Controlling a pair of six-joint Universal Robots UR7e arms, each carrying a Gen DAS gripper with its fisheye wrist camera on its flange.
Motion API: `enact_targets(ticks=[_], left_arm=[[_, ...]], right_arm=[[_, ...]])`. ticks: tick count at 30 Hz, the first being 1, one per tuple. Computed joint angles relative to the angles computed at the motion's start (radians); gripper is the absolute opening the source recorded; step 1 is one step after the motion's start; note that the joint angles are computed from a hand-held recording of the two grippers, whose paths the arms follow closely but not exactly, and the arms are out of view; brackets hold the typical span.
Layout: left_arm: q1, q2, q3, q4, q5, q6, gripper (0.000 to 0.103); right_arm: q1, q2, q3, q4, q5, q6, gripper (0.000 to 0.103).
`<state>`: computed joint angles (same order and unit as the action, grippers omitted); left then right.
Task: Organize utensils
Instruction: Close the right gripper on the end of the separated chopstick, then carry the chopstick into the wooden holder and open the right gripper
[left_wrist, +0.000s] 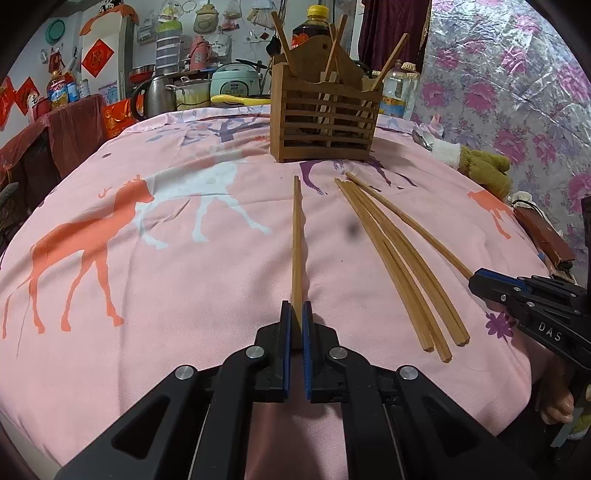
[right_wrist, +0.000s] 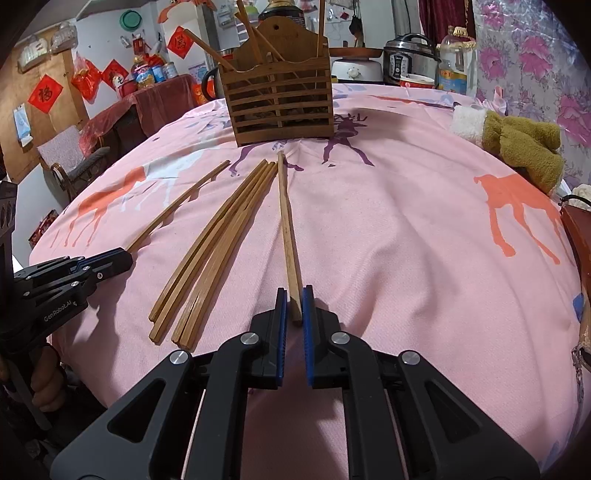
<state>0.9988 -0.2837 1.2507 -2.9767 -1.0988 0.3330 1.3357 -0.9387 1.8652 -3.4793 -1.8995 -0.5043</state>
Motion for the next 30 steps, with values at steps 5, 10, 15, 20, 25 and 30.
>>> enact_targets(ticks=[5,10,15,20,25,30], left_arm=[[-0.020,-0.019,0.026,-0.032,0.013,0.012,0.006],[-0.050,-0.051,0.049,-0.083,0.012,0.013,0.006],[-0.073,-0.056,-0.001,-0.065,0.003,0.019,0.006],[-0.087,-0.047,-0.096,0.013,-0.039,0.013,0.006],[-0.098,-0.005,-0.256,0.129,-0.065,0.002,0.006],[-0.106,0.035,-0.390,0.220,-0.073,0.000,0.006]], right_arm=[[0.005,-0.028,0.043,-0.126,0.062,-0.004,0.005],[0.016,-0.068,0.054,-0.199,0.108,0.009,0.005],[0.035,-0.109,0.033,-0.224,0.157,0.022,0.006],[0.055,-0.121,-0.021,-0.178,0.189,0.034,0.006],[0.086,-0.096,-0.103,-0.156,0.174,-0.008,0.005],[0.109,-0.066,-0.196,-0.116,0.170,-0.023,0.005]])
